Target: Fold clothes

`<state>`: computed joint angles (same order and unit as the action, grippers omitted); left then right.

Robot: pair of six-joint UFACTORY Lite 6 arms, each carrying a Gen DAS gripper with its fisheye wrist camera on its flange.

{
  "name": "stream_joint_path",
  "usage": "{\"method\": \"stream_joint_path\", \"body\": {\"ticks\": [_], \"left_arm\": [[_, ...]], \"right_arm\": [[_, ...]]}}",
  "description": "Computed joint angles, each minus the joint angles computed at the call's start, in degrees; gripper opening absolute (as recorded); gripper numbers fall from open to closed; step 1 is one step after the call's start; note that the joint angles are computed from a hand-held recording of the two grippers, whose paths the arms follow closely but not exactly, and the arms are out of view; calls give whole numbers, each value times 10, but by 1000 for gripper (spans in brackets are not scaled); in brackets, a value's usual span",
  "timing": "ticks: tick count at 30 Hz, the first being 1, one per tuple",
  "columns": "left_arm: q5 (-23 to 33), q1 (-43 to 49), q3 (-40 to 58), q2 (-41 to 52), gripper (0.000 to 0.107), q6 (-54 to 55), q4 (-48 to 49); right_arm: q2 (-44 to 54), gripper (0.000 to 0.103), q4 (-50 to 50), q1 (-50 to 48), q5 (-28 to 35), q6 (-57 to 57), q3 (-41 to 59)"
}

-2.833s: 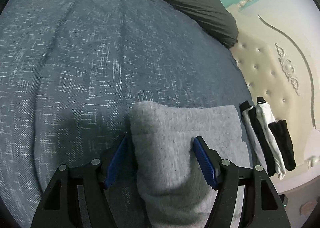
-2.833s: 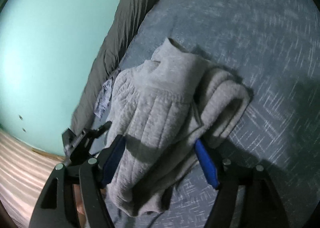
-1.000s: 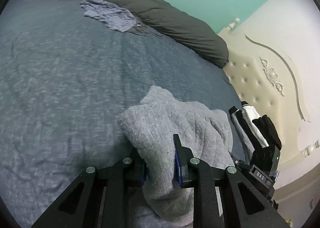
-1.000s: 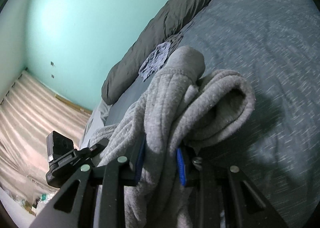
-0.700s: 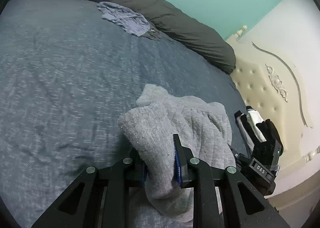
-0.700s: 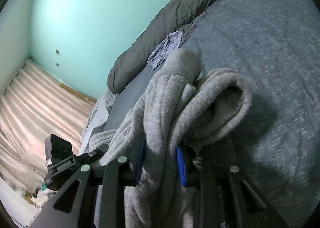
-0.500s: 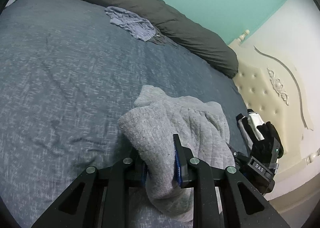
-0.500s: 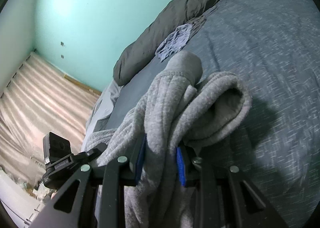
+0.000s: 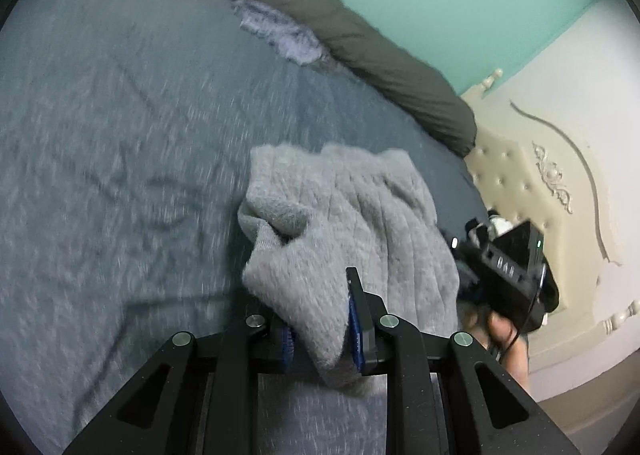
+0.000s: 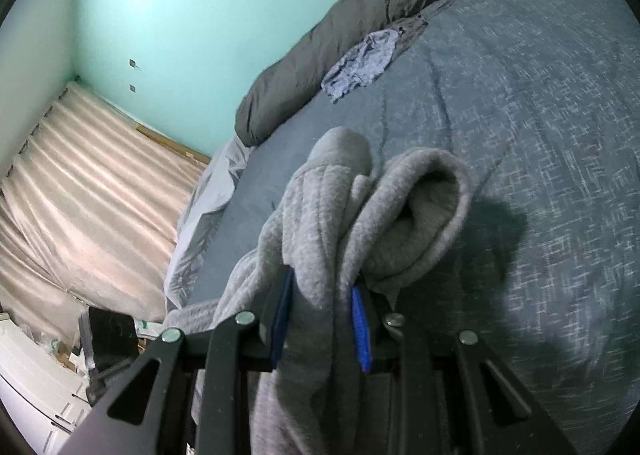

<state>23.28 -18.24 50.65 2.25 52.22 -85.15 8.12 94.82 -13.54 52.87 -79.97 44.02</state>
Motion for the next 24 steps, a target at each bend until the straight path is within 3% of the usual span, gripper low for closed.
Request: {"method": "stream_joint_path", "body": {"ticks": [7,12,15,17,19,21,24], "left_arm": [[18,21,-103,4,23,108,-137],[39,71,-138,-30,23,102,-102],[51,106,-136,-41,24,83,-66],[54,117,-126,-40,27,74,-49],[53,125,-123,-47,36,72,-41],[60,132,-125,-59,39,73,-38],[75,141,-113,-45,41,79,-27]], "right_arm": [[16,29,-54,14,-84,43,3],[-35,31,-63,-3,-99,44,-23],[-65,44,-77,-23,-92,61,-49],[-96,44,-101,-25,-98,77,-67],[-130,45,-124,-23,-108,90,-87],[-161,52,-143,-28,-102,107,-110],[-208,53,-173,-38,-85,132,-148]]}}
